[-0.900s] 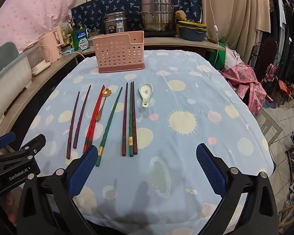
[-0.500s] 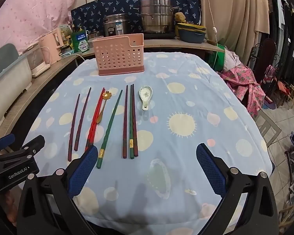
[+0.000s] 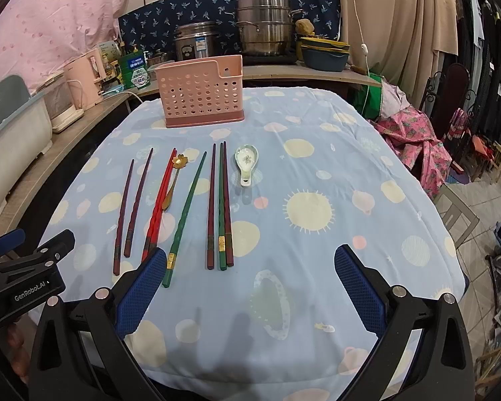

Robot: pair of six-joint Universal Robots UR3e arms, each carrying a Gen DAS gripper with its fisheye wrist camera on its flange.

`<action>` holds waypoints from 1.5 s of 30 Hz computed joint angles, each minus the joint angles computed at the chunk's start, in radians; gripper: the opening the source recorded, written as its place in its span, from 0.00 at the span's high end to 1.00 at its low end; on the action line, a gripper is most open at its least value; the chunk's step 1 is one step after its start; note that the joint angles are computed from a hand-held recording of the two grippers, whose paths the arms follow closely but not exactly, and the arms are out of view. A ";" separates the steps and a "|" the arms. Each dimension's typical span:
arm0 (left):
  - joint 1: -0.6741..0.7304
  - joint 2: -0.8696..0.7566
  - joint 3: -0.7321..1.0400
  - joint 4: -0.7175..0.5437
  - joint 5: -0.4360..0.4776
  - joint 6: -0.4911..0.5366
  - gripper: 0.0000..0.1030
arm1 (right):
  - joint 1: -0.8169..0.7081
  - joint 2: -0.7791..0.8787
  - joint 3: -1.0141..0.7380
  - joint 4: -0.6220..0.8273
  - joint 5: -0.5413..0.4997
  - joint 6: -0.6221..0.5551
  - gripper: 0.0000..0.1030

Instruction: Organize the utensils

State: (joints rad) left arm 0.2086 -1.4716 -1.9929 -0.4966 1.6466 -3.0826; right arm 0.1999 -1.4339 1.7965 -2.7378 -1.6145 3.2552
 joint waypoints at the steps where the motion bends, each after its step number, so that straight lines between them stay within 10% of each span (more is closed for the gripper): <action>1: 0.002 -0.001 -0.004 0.006 0.000 0.001 0.10 | -0.001 0.000 -0.001 0.001 0.001 -0.001 0.07; 45: -0.016 -0.020 -0.006 0.015 0.015 -0.011 0.10 | 0.012 0.013 0.016 -0.024 0.001 0.014 0.07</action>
